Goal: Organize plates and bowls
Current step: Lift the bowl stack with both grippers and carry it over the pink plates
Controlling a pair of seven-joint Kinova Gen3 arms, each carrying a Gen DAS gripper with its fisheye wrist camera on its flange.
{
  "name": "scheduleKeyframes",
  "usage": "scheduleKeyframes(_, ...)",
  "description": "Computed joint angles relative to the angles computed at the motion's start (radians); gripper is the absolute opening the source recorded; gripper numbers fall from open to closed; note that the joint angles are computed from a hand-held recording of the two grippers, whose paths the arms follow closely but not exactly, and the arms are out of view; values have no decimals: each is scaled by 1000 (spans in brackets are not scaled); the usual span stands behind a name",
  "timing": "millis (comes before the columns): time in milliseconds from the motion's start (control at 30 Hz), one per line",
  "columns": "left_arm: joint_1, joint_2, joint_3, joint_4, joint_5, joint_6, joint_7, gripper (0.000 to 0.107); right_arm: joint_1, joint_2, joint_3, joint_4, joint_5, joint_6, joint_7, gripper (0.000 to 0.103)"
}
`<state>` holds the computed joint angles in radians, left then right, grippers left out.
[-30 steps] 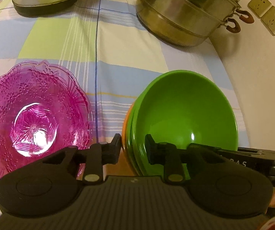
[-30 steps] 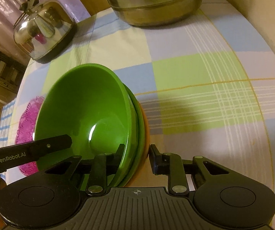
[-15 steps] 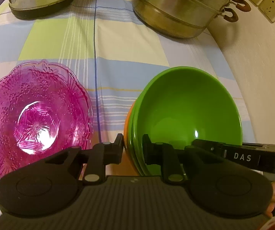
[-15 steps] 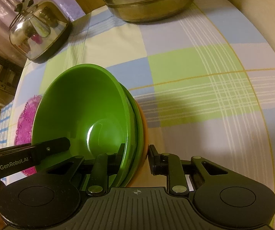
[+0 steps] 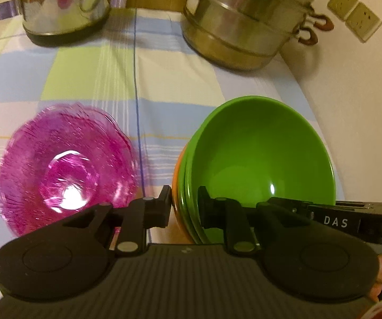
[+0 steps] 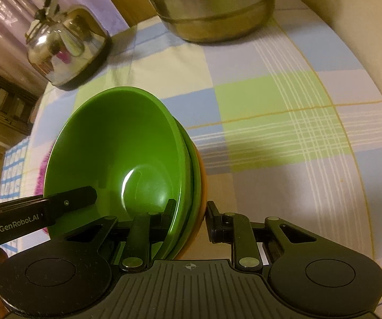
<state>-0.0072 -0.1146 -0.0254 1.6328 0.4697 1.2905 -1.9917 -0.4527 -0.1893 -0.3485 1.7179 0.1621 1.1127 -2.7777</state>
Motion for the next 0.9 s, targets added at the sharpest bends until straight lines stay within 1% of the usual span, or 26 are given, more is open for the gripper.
scheduleKeyframes(200,-38,-11,-44,-71,12,58,-24,18,-26,39,-29,-99,45,35,-26,23)
scheduleKeyframes(400,-96,0,-89,-142,21,108,-59,18,-96,116,-35,-211,107,56,-49,23)
scheduleKeyframes(667,-181,39,-122,-183,19,126,-108,18,-211,246,25,-342,144,56,-21,23)
scheduleKeyframes(900,-249,92,-122,-181,21,114,-140,18,-270,340,92,-400,114,28,33,23)
